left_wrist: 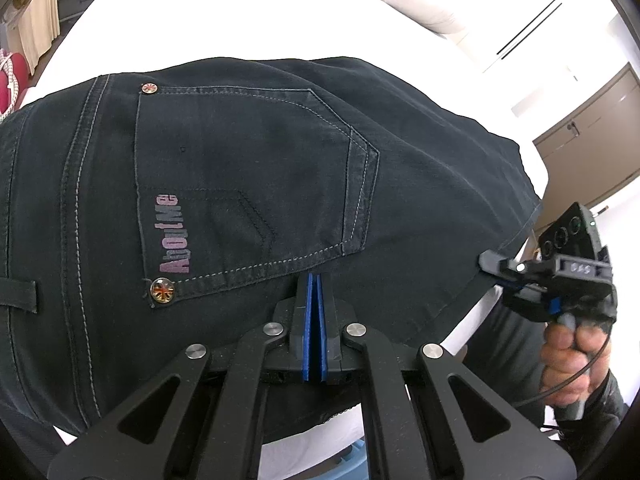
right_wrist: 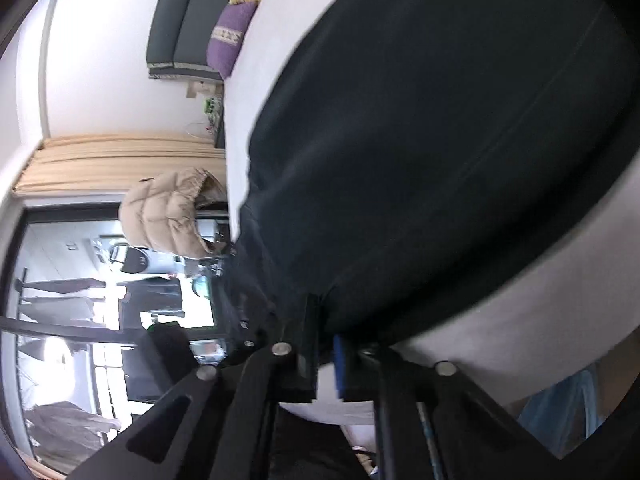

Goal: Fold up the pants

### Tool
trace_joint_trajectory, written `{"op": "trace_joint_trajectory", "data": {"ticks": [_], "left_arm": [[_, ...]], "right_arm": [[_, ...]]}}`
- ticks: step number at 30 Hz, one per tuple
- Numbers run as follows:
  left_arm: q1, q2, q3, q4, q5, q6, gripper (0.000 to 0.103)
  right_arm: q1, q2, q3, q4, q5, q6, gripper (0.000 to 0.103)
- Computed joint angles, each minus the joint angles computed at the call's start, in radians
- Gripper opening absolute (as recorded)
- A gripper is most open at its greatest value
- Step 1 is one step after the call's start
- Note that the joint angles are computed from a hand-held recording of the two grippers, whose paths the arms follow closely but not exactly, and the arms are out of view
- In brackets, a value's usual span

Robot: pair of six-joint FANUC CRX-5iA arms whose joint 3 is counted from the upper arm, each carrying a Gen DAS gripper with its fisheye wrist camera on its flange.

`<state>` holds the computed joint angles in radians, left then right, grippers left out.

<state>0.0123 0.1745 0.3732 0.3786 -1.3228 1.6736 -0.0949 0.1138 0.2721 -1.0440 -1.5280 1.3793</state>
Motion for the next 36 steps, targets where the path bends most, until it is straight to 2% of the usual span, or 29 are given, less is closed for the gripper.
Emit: {"op": "trace_joint_trajectory", "data": {"ticks": [6, 11, 15, 16, 18, 20, 22, 24, 25, 26, 31, 36], "left_arm": [[-0.003, -0.004, 0.008, -0.01, -0.023, -0.013, 0.002], [0.002, -0.017, -0.017, 0.004, -0.008, -0.012, 0.002], [-0.003, -0.02, -0.01, -0.009, -0.012, -0.003, 0.002], [-0.008, -0.017, 0.004, -0.02, -0.017, 0.004, 0.002], [-0.015, -0.01, 0.027, -0.036, -0.031, 0.02, 0.002], [-0.023, 0.001, 0.051, -0.037, -0.035, 0.027, 0.002], [-0.029, 0.014, 0.071, -0.026, -0.034, 0.019, 0.002], [-0.04, 0.039, 0.103, -0.032, -0.051, 0.01, 0.002], [-0.046, 0.053, 0.119, -0.039, -0.063, 0.01, 0.002], [-0.052, 0.062, 0.128, -0.049, -0.069, 0.015, 0.002], [-0.048, 0.064, 0.126, -0.04, -0.073, 0.023, 0.002], [-0.042, 0.061, 0.112, -0.038, -0.063, 0.017, 0.002]], "right_arm": [[-0.023, -0.028, -0.034, 0.008, -0.006, 0.004, 0.002], [0.009, -0.034, -0.027, 0.049, 0.012, 0.029, 0.002], [-0.005, -0.021, -0.007, 0.016, -0.011, 0.046, 0.005], [-0.02, -0.014, -0.003, -0.007, -0.022, 0.044, 0.006], [-0.062, -0.004, 0.0, -0.045, -0.016, -0.006, 0.015], [-0.116, -0.017, -0.03, -0.081, 0.045, -0.017, 0.029], [-0.15, -0.022, -0.037, -0.078, 0.09, -0.029, 0.029], [-0.186, -0.013, -0.036, -0.082, 0.125, -0.049, 0.027], [-0.207, -0.007, -0.038, -0.083, 0.146, -0.06, 0.02], [-0.214, -0.002, -0.035, -0.073, 0.151, -0.07, 0.005], [-0.202, -0.03, -0.048, 0.025, 0.16, -0.076, 0.002], [-0.217, -0.024, -0.059, -0.001, 0.157, -0.059, 0.001]]}}
